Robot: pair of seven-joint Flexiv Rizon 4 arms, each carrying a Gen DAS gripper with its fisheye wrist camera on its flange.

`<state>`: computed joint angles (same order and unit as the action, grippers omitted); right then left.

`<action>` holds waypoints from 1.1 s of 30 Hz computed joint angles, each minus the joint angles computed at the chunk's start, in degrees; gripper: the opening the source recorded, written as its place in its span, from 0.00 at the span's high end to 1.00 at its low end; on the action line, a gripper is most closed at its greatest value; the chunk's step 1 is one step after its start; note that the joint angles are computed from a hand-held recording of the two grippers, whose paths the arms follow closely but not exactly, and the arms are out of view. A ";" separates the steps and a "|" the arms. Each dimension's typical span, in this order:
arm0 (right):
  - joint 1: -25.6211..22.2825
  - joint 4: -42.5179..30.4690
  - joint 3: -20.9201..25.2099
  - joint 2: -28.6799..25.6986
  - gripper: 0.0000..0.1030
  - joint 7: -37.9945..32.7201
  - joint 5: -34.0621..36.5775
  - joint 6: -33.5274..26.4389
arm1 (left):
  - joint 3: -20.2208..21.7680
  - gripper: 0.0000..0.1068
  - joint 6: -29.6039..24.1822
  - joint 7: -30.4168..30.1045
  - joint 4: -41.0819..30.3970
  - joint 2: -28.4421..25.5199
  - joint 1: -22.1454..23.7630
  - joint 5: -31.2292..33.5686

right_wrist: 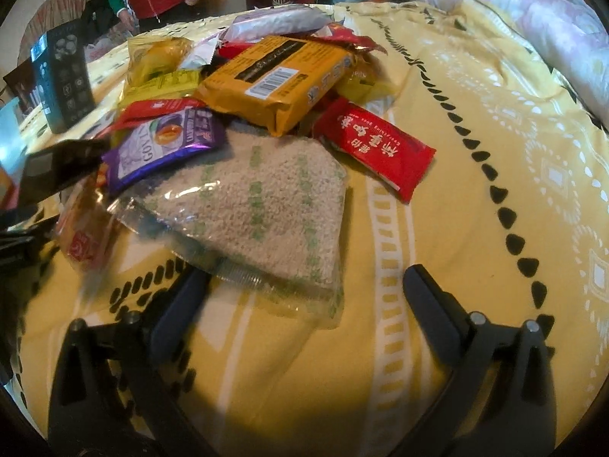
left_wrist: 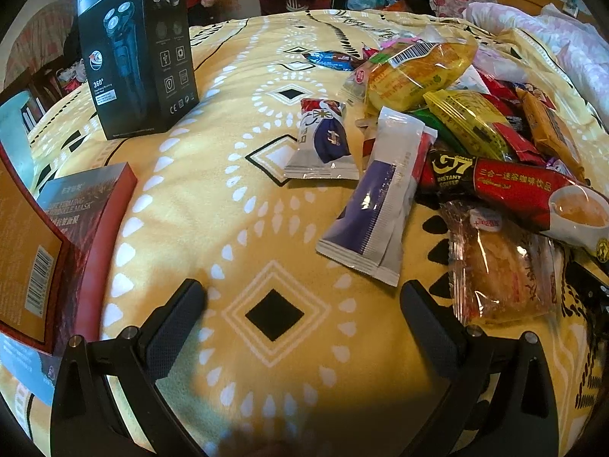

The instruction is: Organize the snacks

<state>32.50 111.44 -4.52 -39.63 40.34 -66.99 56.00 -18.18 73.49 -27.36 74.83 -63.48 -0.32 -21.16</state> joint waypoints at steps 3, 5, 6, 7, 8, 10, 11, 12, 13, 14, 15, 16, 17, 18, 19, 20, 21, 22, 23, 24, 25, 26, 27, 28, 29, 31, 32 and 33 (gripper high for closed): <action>-0.14 0.15 -0.06 0.26 0.00 -0.06 -0.25 -0.02 | -0.11 0.04 0.10 0.05 -0.06 -0.14 0.02 0.02; -0.25 0.37 -0.20 0.33 0.00 0.45 -0.88 0.24 | -0.19 0.04 0.23 0.08 -0.01 -0.20 0.06 0.03; -0.29 0.34 -0.12 0.32 0.00 0.40 -0.87 0.15 | -0.31 0.04 0.38 0.14 0.14 -0.18 0.15 0.02; -0.38 0.41 -0.06 0.41 0.00 0.42 -0.92 0.19 | -0.18 0.04 0.16 0.02 -0.21 -0.33 -0.01 0.02; -0.43 0.41 0.00 0.40 0.00 0.42 -0.91 0.17 | -0.44 0.04 0.61 0.21 0.30 -0.21 0.22 0.03; -0.53 0.44 0.12 0.43 0.00 0.24 -0.83 0.11 | -0.32 0.04 0.43 0.06 -0.06 -0.37 0.04 0.04; -0.54 0.42 0.14 0.42 0.00 0.24 -0.84 0.10 | -0.43 0.04 0.65 0.15 0.20 -0.30 0.16 0.06; -0.55 0.41 0.22 0.44 0.00 0.09 -0.69 -0.03 | -0.41 0.04 0.62 0.14 0.11 -0.35 0.14 0.08; -0.50 0.37 0.32 0.45 0.00 -0.15 -0.44 -0.31 | -0.24 0.04 0.44 0.00 -0.20 -0.48 -0.03 0.10; -0.43 0.19 0.56 0.43 0.00 -0.70 0.17 -0.78 | -0.47 0.04 0.71 0.17 0.13 -0.41 0.18 0.10; -0.28 -0.18 0.82 0.33 0.00 -1.39 0.96 -1.40 | -0.47 0.04 0.69 0.15 0.07 -0.45 0.16 0.11; -0.09 -0.49 1.05 0.26 0.00 -2.17 1.78 -2.10 | -0.56 0.04 0.77 0.20 0.20 -0.43 0.25 0.10; 0.08 -0.57 1.13 0.29 0.00 -2.69 2.21 -2.46 | -0.68 0.04 0.90 0.27 0.34 -0.43 0.33 0.09; 0.11 -0.69 1.18 0.28 0.00 -2.98 2.58 -2.43 | -0.80 0.04 1.14 0.34 0.48 -0.43 0.39 0.10; 0.07 -0.67 1.21 0.33 0.00 -3.12 2.85 -2.13 | -0.80 0.04 1.14 0.34 0.48 -0.43 0.40 0.11; 0.03 -0.55 1.14 0.39 0.00 -3.22 2.88 -1.69 | -0.80 0.04 1.15 0.31 0.43 -0.46 0.39 0.10; 0.01 -0.48 1.05 0.45 0.00 -3.22 2.94 -1.32 | -0.79 0.04 1.13 0.28 0.47 -0.43 0.40 0.11; -0.04 -0.38 1.01 0.52 0.00 -3.30 3.06 -0.96 | -0.78 0.04 1.15 0.28 0.47 -0.44 0.39 0.13; -0.10 -0.43 1.07 0.51 0.00 -3.79 3.43 -0.83 | -0.72 0.04 1.24 0.21 0.45 -0.47 0.30 0.16; -0.29 -0.45 1.15 0.54 0.00 -4.47 3.87 -0.55 | -0.65 0.04 1.33 0.15 0.40 -0.52 0.20 0.20; -0.31 -0.42 1.05 0.55 0.00 -4.68 4.05 -0.23 | -0.59 0.04 1.28 0.08 0.31 -0.57 0.14 0.24; -0.34 -0.36 0.96 0.57 0.00 -4.83 4.23 0.14 | -0.60 0.04 1.27 0.04 0.32 -0.57 0.13 0.25; -0.43 -0.28 0.87 0.60 0.00 -5.07 4.42 0.53 | -0.53 0.04 1.27 -0.04 0.31 -0.58 0.06 0.30; -0.40 -0.20 0.75 0.62 0.00 -5.30 4.53 0.74 | -0.54 0.04 1.30 -0.06 0.31 -0.62 0.04 0.33; -0.28 -0.19 0.61 0.59 0.00 -5.36 4.62 0.82 | -0.60 0.04 1.32 -0.05 0.26 -0.70 0.06 0.34; -0.01 0.01 0.04 0.62 0.00 -4.84 4.13 1.21 | -0.64 0.04 1.40 -0.07 0.25 -0.74 0.05 0.38; 0.17 0.22 -0.36 0.64 0.00 -4.12 3.41 1.54 | -0.62 0.04 1.28 -0.13 0.22 -0.70 0.07 0.38; 0.28 0.60 -0.91 0.69 0.00 -2.79 2.17 2.28 | -0.68 0.04 1.32 -0.13 0.25 -0.71 0.09 0.36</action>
